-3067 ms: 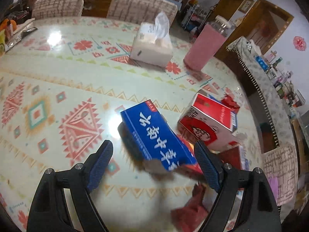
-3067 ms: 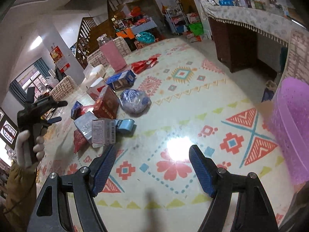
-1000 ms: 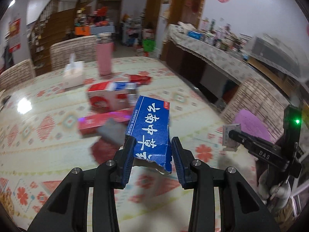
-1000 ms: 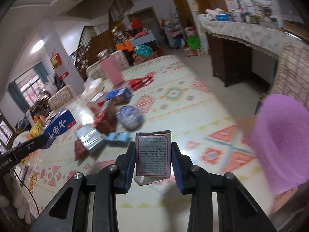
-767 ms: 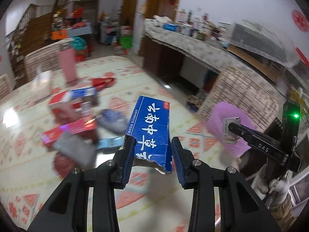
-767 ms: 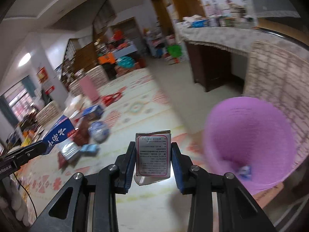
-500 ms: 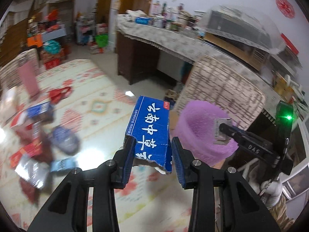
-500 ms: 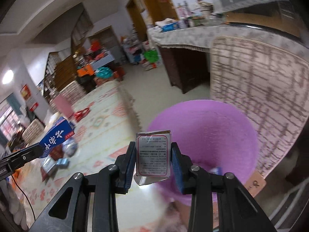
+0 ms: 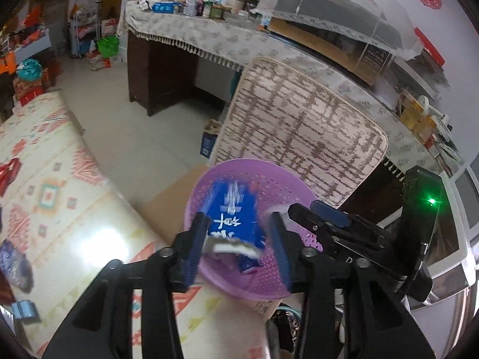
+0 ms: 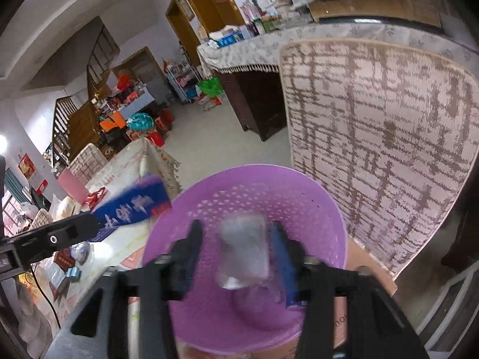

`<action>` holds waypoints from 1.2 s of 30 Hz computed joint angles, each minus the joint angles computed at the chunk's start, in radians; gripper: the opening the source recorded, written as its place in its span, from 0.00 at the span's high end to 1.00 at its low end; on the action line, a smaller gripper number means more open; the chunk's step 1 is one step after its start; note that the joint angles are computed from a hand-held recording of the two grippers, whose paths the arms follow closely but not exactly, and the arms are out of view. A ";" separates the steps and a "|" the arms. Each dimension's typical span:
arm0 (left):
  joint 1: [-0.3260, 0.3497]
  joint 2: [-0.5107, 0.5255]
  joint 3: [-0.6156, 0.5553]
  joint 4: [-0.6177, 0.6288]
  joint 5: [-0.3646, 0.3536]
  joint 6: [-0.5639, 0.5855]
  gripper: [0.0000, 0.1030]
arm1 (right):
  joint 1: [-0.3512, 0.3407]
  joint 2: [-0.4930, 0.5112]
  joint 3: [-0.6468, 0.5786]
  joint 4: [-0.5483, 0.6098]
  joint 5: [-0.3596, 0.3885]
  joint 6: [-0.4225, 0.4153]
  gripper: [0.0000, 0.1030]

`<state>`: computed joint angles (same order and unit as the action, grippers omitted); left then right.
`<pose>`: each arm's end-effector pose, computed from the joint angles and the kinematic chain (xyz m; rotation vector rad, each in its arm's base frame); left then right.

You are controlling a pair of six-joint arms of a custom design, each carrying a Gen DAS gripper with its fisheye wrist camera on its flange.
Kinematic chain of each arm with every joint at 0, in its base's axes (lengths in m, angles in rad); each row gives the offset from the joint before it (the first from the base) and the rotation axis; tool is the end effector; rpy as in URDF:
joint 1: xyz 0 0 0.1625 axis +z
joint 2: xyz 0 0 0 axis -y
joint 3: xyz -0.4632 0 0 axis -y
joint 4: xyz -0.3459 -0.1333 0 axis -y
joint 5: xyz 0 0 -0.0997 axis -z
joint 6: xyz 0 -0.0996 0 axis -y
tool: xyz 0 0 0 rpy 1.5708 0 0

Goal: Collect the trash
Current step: 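Carry both boxes to the purple wastebasket and open both tools to drop them, then return both tools to the table and grasp the red snack wrapper with the left tool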

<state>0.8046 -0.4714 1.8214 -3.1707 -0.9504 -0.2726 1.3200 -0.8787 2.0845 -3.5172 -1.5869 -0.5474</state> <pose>-0.2818 -0.5686 -0.0185 0.5410 2.5816 -0.7067 -0.0114 -0.5750 0.1898 0.3880 -2.6536 0.9509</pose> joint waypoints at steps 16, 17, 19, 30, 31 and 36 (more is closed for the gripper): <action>-0.096 -0.113 0.297 -0.170 0.108 -0.045 0.24 | -0.116 -0.163 0.126 -0.034 -0.011 -0.073 0.23; -0.100 -0.124 0.317 -0.177 0.121 -0.057 0.24 | -0.126 -0.175 0.132 -0.035 -0.019 -0.081 0.23; -0.110 -0.153 0.365 -0.186 0.168 -0.088 0.24 | -0.147 -0.203 0.152 -0.049 -0.031 -0.091 0.23; -0.179 -0.334 0.613 -0.167 0.447 -0.383 0.24 | -0.184 -0.277 0.184 0.013 -0.100 -0.181 0.17; -0.188 -0.347 0.628 -0.147 0.464 -0.413 0.24 | -0.175 -0.268 0.188 0.003 -0.125 -0.189 0.17; -0.251 -0.493 0.728 0.152 0.572 -0.698 0.24 | -0.132 -0.238 0.198 0.005 -0.187 -0.174 0.17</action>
